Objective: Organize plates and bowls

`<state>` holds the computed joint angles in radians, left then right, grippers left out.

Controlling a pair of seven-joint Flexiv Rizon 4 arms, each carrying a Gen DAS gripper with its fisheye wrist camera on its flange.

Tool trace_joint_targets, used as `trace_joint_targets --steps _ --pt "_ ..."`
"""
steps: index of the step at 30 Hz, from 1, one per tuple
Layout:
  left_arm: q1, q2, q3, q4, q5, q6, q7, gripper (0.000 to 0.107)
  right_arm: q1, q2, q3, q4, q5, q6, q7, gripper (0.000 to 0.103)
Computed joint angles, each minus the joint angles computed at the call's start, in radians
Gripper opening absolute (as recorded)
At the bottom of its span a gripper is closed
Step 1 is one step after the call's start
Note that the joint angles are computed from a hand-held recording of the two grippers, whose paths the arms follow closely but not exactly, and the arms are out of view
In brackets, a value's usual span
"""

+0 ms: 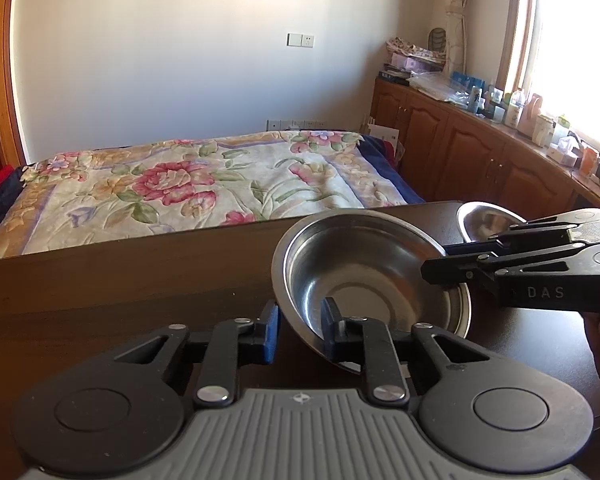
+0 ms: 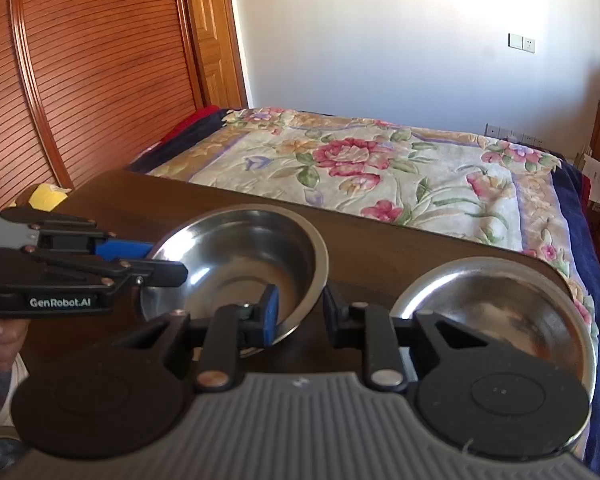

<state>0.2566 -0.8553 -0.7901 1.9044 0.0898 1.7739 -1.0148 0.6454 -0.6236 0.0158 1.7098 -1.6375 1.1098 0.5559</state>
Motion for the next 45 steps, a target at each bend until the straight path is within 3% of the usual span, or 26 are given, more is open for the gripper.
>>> trace_joint_targets --steps 12,27,45 --pt "0.05 0.015 -0.054 0.047 0.064 0.05 -0.008 0.013 -0.005 0.039 0.014 0.036 -0.022 -0.043 0.064 0.011" --pt "0.154 0.068 -0.149 0.138 0.151 0.088 -0.049 0.013 0.013 0.114 0.051 0.086 -0.041 -0.155 0.061 0.01" --pt "0.292 0.098 -0.257 0.258 0.241 0.131 -0.083 0.013 0.076 0.172 0.094 0.132 0.017 -0.298 0.023 0.01"
